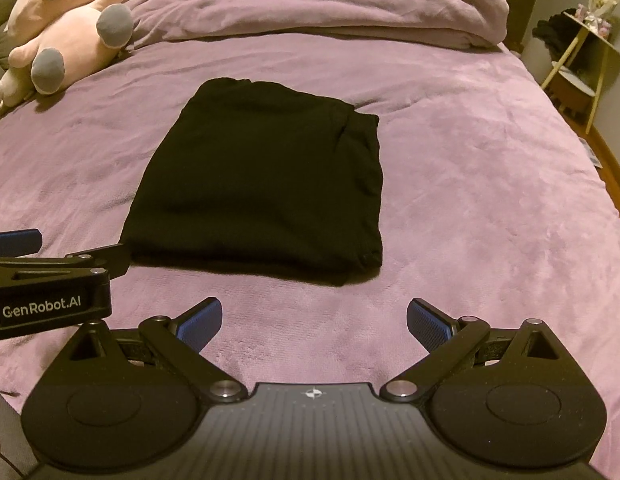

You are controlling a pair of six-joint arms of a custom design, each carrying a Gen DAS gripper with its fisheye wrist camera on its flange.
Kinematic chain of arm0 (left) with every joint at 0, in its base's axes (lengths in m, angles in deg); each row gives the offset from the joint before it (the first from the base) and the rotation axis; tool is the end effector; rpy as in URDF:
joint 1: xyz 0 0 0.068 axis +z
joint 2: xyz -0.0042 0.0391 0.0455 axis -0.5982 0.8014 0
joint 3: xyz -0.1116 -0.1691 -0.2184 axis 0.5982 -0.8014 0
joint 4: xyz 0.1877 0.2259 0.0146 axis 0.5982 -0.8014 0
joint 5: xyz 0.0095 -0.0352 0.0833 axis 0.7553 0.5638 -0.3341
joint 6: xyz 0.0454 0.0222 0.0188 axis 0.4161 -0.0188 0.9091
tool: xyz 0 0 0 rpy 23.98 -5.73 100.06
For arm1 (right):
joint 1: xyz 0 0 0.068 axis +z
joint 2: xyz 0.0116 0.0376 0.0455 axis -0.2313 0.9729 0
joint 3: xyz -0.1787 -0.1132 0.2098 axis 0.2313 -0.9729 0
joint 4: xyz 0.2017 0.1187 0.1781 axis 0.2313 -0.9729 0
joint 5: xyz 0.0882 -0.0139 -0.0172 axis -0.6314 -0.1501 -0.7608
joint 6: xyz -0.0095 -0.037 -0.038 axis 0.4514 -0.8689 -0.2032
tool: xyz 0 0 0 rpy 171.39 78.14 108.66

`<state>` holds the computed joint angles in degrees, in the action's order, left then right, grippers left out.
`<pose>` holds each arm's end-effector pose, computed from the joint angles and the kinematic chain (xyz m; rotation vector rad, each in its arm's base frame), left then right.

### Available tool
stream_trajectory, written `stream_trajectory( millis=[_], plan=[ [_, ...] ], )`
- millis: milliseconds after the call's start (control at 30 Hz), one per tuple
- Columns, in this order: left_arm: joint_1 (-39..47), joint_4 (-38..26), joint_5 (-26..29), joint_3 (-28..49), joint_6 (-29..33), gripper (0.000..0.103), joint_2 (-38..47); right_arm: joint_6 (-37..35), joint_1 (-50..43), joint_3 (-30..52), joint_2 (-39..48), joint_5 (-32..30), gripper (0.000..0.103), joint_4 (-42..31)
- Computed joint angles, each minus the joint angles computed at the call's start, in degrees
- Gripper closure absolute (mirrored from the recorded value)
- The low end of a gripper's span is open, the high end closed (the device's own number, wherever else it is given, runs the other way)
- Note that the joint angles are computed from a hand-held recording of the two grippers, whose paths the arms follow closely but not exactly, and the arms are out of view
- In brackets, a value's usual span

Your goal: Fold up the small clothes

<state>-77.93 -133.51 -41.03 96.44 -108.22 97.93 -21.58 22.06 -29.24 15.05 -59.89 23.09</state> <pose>0.1316 -0.0947 0.2438 -0.1265 2.5183 0.0588 0.1814 0.1201 0.2436 -0.2999 2.5928 0.0616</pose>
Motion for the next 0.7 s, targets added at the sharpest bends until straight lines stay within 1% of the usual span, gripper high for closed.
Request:
stream_trajectory(
  millis=[700],
  plan=[
    [0.26, -1.06, -0.22, 0.36, 0.06, 0.006, -0.57, 0.36, -0.18, 0.36, 0.33, 0.54, 0.004, -0.21]
  ],
)
